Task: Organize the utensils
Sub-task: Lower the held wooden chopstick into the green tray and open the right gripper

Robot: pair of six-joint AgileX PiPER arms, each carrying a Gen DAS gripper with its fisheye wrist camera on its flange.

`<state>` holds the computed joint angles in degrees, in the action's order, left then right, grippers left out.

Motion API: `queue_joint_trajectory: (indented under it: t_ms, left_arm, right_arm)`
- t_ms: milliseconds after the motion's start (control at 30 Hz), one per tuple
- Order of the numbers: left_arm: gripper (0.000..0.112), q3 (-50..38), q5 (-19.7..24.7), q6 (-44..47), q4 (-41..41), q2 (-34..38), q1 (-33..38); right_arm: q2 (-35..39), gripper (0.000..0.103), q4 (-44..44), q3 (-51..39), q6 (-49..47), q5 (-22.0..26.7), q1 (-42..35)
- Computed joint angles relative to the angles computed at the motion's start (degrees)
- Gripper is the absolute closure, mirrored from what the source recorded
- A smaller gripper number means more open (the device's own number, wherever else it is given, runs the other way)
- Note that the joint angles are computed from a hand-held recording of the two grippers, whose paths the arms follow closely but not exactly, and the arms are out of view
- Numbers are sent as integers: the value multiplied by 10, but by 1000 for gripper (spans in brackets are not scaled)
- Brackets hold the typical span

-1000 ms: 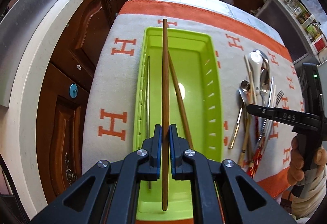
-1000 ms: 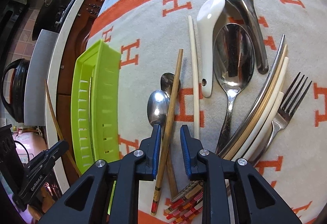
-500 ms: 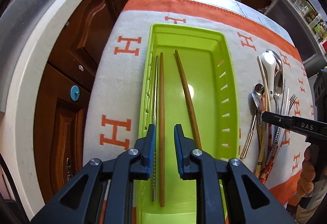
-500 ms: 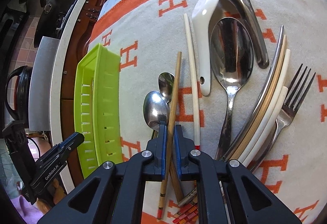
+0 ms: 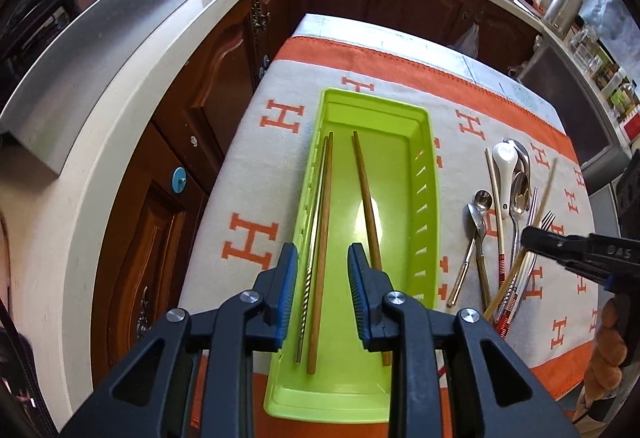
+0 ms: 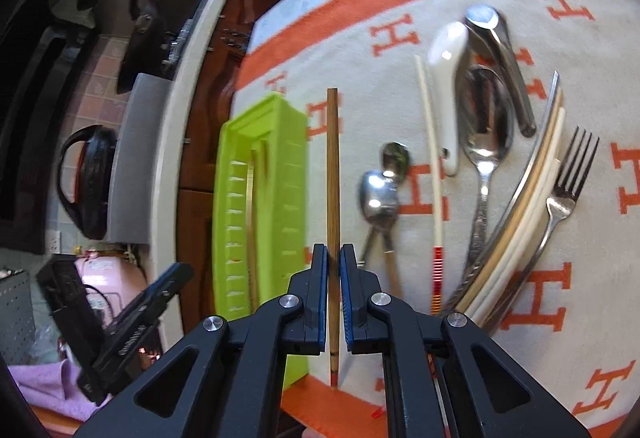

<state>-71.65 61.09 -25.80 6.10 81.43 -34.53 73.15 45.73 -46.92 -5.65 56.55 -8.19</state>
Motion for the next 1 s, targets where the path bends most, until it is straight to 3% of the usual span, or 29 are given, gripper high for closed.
queue_joint_trajectory:
  t_ms: [300,400,700,833,900,933,1000]
  left_arm:
    - [88,35,-8,-2,-3,-45,34]
    - [88,41,-9,-17,18,-49,29]
    - [84,50,-5,-38,53,-44,49]
    - [80,57,-8,-44,61,-39,55]
    - [79,58,-11,-42,59,-36,58]
    - [77,59,-12,-40,57,-35,60]
    - [76,59,-14,-39,56,-34,61]
  right_arm:
    - [-69,97,1,-107,41,58,28]
    - [-54,97,-21,-145,79,47,69]
    - [107,97,-82,-216,159,-22,217]
    - [187,96,-117,-266,187,-27,268]
    - [227,89,-153,-304,217,-16,291]
    - [237,78,-164,-312,224,-16,297]
    - [244,66,-175,-310,236,-28,307]
